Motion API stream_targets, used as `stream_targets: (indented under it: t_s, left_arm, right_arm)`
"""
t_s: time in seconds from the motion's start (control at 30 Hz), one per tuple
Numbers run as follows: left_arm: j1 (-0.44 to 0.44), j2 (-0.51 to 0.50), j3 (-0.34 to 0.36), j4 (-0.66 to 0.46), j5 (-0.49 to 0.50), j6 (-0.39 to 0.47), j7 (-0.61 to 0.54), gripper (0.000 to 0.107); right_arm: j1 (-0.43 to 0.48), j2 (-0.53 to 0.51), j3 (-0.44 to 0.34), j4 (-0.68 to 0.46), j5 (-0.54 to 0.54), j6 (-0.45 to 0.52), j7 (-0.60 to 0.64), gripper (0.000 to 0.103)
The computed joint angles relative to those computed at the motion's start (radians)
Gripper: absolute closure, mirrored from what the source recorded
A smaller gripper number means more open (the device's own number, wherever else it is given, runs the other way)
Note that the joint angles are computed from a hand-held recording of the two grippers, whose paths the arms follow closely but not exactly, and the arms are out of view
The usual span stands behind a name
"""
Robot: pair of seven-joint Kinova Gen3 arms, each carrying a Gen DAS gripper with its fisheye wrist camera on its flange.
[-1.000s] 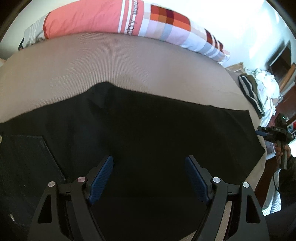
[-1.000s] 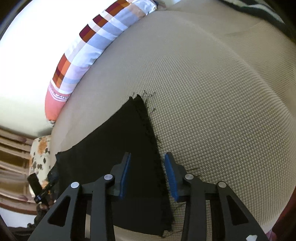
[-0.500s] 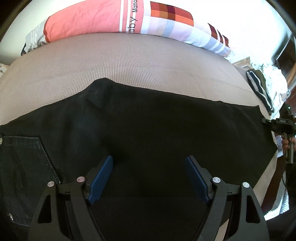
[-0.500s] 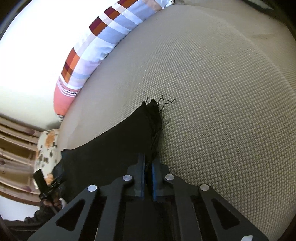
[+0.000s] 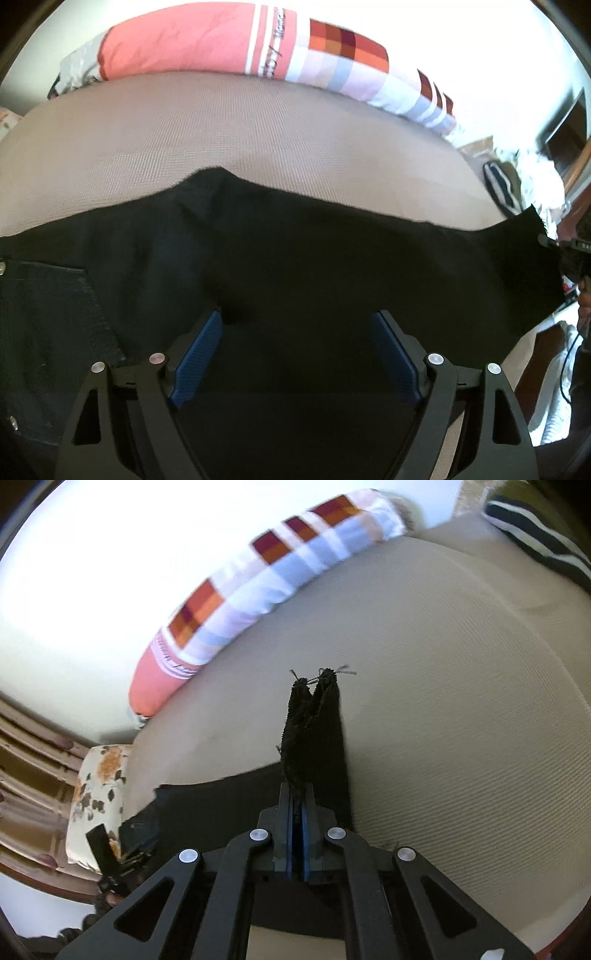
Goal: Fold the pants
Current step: 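Grasp the jeans hem with the right gripper and lift it toward the waistband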
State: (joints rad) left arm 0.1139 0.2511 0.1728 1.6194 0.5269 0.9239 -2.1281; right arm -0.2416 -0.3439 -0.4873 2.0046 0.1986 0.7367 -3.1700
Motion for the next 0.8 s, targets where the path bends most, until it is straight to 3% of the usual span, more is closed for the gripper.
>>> stream_targets:
  t_s: [0.2, 0.4, 0.57, 0.8]
  left_arm:
    - [-0.089, -0.061, -0.018, 0.062, 0.123, 0.01, -0.168, 0.025]
    - [-0.151, -0.094, -0.066, 0.09, 0.225, 0.036, -0.253, 0.025]
    - [-0.196, -0.106, -0.098, 0.094, 0.283, 0.074, -0.297, 0.025]
    - [-0.245, -0.098, -0.125, 0.087, 0.32, 0.137, -0.328, 0.025]
  right_arm:
    - [-0.036, 0.218, -0.106, -0.231, 0.156, 0.072, -0.092, 0.098]
    - [-0.164, 0.469, -0.098, -0.444, 0.273, 0.115, -0.071, 0.098]
    - [-0.286, 0.673, -0.046, -0.64, 0.301, 0.165, 0.011, 0.098]
    - [-0.367, 0.857, -0.007, -0.828, 0.24, 0.181, 0.149, 0.098]
